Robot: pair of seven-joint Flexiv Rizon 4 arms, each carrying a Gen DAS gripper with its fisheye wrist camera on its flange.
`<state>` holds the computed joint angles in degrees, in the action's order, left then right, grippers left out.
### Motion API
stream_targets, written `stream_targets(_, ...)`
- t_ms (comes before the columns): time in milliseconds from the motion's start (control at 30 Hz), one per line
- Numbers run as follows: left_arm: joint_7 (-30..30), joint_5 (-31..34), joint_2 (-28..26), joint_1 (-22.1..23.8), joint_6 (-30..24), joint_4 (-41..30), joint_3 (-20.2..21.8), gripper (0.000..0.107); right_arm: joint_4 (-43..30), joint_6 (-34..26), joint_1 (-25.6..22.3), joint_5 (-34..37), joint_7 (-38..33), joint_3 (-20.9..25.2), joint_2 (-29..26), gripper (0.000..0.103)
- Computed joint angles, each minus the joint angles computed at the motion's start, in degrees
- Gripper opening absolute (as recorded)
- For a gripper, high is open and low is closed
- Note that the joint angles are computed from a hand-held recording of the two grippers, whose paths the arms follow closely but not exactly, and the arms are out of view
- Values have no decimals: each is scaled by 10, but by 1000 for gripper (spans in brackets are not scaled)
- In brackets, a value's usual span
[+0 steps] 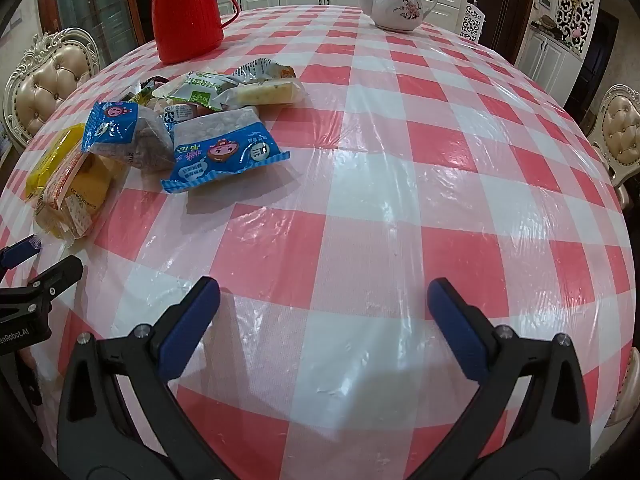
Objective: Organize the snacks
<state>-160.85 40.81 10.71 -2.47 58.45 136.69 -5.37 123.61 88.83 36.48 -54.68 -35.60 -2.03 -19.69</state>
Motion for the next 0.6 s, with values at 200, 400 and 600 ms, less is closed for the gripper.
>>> stream_targets(200,0,0,0,0,0,0,0,103,0,0,1,1,0,0,0,103)
stream_targets(400,0,0,0,1,0,0,-1,103,0,1,1,2,-1,0,0,103)
stream_targets(600,0,0,0,1,0,0,-1,103,1,0,2,7,-5,-1,0,103)
